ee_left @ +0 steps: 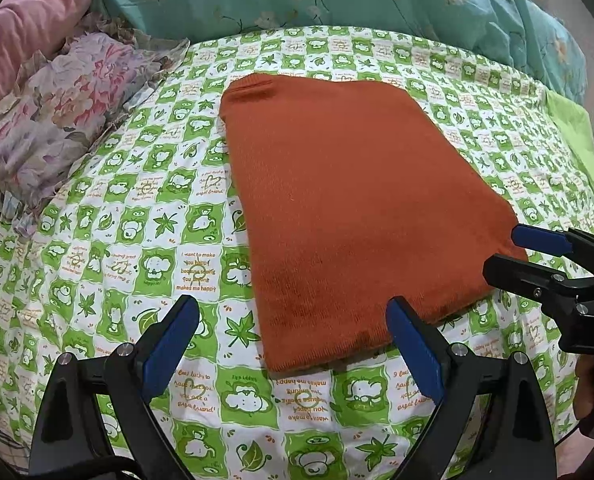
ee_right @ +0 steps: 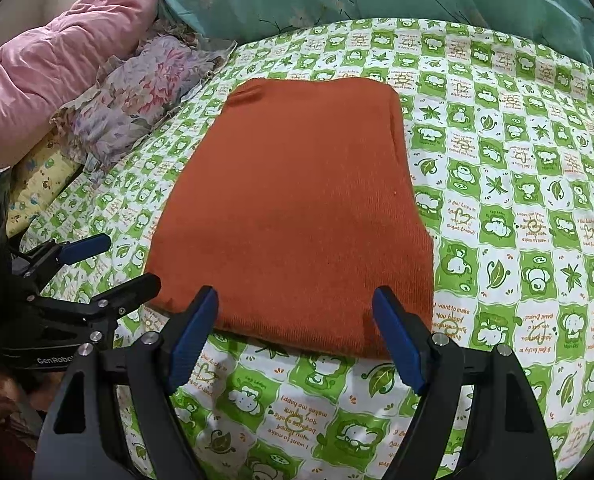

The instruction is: Fold small clothes

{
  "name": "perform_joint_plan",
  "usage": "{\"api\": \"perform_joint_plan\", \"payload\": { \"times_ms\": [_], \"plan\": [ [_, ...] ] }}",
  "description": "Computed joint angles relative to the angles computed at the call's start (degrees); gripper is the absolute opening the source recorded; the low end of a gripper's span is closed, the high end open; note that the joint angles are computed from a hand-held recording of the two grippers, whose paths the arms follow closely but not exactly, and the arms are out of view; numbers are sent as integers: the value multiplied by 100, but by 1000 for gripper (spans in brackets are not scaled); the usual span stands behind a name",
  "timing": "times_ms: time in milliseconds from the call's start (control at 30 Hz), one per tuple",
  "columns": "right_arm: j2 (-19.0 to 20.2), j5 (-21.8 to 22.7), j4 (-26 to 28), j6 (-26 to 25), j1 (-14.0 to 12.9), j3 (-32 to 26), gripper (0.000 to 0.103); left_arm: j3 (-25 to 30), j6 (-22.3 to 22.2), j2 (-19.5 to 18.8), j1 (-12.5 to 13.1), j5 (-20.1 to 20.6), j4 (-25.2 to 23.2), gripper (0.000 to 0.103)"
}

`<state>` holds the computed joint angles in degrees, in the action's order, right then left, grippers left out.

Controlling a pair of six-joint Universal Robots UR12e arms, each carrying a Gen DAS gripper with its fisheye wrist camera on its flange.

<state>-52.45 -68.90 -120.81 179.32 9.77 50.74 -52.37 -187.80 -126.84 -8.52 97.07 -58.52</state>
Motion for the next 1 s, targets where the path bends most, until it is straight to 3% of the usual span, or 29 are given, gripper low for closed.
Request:
{"api": "perform_joint_plan", "payload": {
  "times_ms": [1000],
  "plan": [
    [28, 10, -14, 58, -45, -36, 80, 93, -59, -47, -23, 40, 2, 95]
  ]
}}
